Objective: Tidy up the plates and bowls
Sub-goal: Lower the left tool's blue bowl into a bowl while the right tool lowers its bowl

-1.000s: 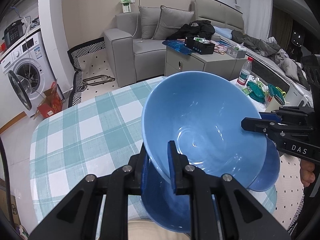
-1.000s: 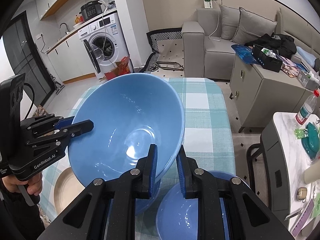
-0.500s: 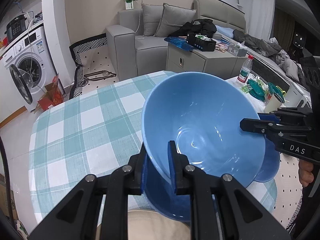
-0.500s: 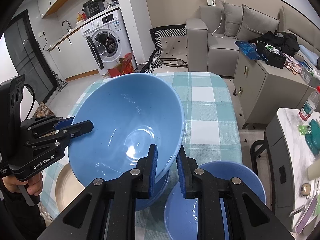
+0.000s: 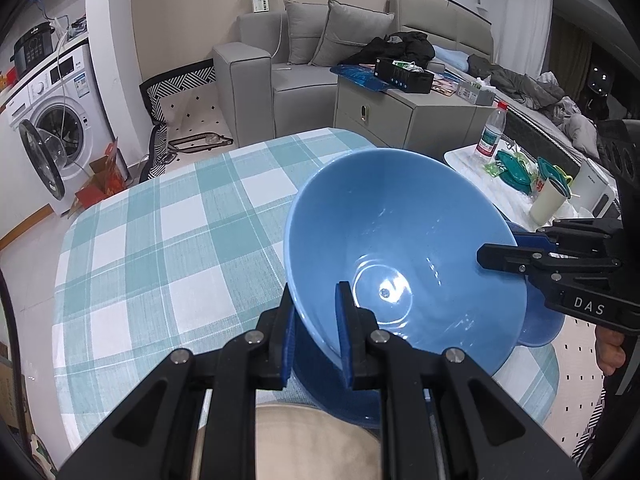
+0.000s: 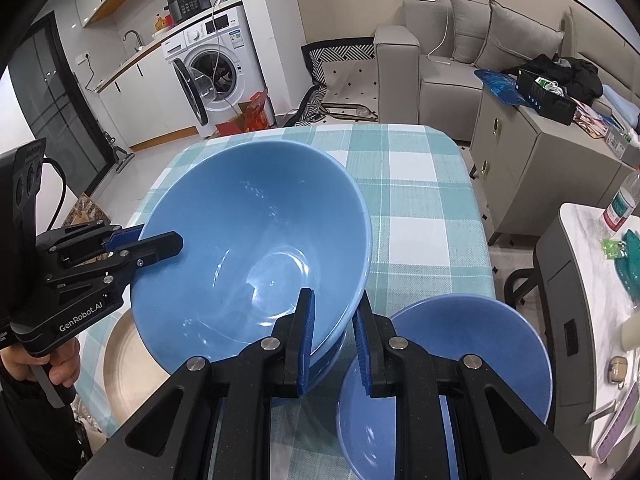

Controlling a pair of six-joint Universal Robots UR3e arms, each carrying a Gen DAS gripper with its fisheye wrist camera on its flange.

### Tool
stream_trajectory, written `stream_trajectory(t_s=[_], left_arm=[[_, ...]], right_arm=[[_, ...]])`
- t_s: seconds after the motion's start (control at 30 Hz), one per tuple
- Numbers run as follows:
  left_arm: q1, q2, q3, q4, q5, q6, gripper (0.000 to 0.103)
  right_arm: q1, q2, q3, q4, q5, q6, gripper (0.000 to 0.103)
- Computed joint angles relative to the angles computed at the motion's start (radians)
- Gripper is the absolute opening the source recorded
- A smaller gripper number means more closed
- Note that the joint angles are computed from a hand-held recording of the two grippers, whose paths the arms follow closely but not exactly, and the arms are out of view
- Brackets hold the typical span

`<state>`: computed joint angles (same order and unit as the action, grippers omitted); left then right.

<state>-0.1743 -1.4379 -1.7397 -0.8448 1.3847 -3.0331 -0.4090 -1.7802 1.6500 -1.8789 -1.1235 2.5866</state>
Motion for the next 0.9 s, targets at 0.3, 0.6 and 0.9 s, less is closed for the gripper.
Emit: stream_trajectory(t_s=[0.3, 0.6, 0.9], left_arm=[[0.002, 0.009, -0.017, 0.005, 0.0, 0.001, 0.016], [0.017, 0.041, -0.087, 0.018, -0.005, 0.013, 0.016], [0.011, 0.045, -0.102, 0.005, 0.002, 0.016, 0.016]], right_arm=[[0.007, 0.014, 0.014, -0.005, -0.013, -0.013, 0.019], [0.027, 0.02, 0.044, -0.031, -0.035, -0.012, 0.019], [0.05, 0.027, 0.051, -0.042, -0.069, -0.007, 0.019]])
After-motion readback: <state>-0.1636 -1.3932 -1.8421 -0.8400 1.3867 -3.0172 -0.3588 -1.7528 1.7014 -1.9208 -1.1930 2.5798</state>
